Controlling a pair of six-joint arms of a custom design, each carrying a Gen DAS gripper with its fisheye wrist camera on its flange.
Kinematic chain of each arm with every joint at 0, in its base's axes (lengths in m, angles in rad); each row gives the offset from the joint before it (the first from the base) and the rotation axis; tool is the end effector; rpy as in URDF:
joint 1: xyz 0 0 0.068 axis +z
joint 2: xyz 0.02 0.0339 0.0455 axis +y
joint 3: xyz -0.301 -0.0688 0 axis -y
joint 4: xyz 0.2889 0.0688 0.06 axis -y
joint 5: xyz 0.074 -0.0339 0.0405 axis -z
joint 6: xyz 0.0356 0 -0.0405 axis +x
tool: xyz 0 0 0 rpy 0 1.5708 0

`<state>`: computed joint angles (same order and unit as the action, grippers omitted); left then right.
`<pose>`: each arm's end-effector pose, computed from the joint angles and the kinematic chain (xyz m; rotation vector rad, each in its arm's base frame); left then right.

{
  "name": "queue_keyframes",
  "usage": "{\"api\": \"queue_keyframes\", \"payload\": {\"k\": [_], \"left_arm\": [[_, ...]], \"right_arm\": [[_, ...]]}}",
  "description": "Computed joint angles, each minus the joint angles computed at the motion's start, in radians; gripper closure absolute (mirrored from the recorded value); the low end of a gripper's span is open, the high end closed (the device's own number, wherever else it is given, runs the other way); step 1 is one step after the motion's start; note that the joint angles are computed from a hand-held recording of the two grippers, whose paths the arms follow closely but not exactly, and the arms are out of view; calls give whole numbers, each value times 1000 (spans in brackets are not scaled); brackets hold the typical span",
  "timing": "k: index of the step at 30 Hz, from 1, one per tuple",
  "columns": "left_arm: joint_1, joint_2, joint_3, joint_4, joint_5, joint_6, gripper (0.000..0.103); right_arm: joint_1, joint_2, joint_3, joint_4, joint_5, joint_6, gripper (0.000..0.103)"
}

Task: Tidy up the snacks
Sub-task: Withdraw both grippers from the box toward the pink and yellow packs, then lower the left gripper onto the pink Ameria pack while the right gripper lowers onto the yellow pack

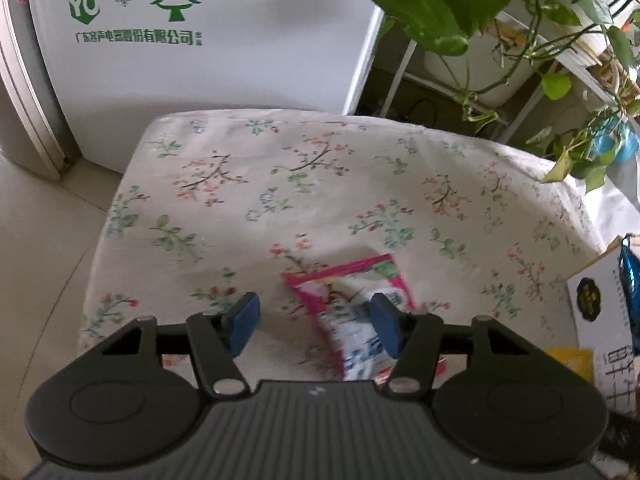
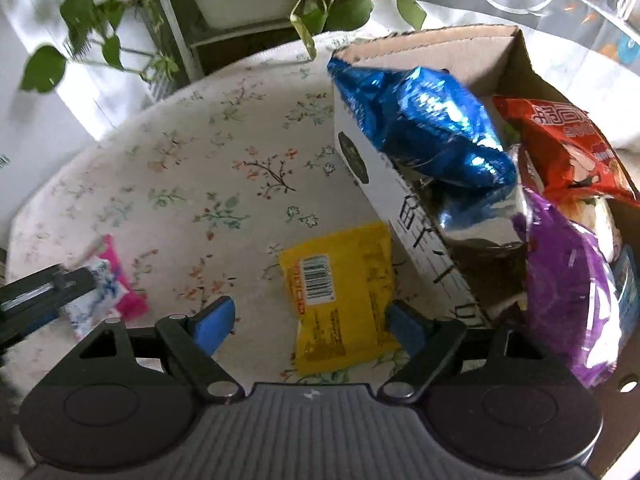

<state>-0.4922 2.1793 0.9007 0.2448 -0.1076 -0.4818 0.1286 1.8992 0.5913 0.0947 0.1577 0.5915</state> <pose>0.3444 -0.1803 0.0071 -0.0251 2.6102 -0.2119 0.2866 0.0314 0.0328 0.6696 2.6698 -0.0283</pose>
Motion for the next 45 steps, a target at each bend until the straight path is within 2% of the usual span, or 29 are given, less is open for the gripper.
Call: {"api": "queue_keyframes", "payload": {"k": [2,9,12,14,18,23,27,30,39,45], "left_arm": [[17,-9,-21,17,18,12,42],[63,-31,-60,35,48,26,43],[74,-41,-72,47,52,26,42],[76,-48,-75,51,64,22,41],[65,-58,-72,44,84,-12,39],[40,-56,-41,12,98,-35,29],[29,-31,0,-34,118,-44,28],[22,-13,24,-66,97,-54,24],[-32,32,84,-122,5,-51,15],[-80,76,145,-184,-104,-19,7]], "right_arm": [[24,31,17,8,42,1,14],[76,28,22,50,-70,-49,14],[89,10,24,36,-65,-29,14],[62,7,24,31,-89,-11,14],[-52,-21,6,32,-209,25,14],[-141,-72,-18,30,-313,-13,14],[-151,-58,-3,6,-324,-56,14],[-127,-24,15,-10,-329,-82,14],[-2,25,48,-38,-206,-174,14],[26,42,53,-41,-158,-223,14]]}}
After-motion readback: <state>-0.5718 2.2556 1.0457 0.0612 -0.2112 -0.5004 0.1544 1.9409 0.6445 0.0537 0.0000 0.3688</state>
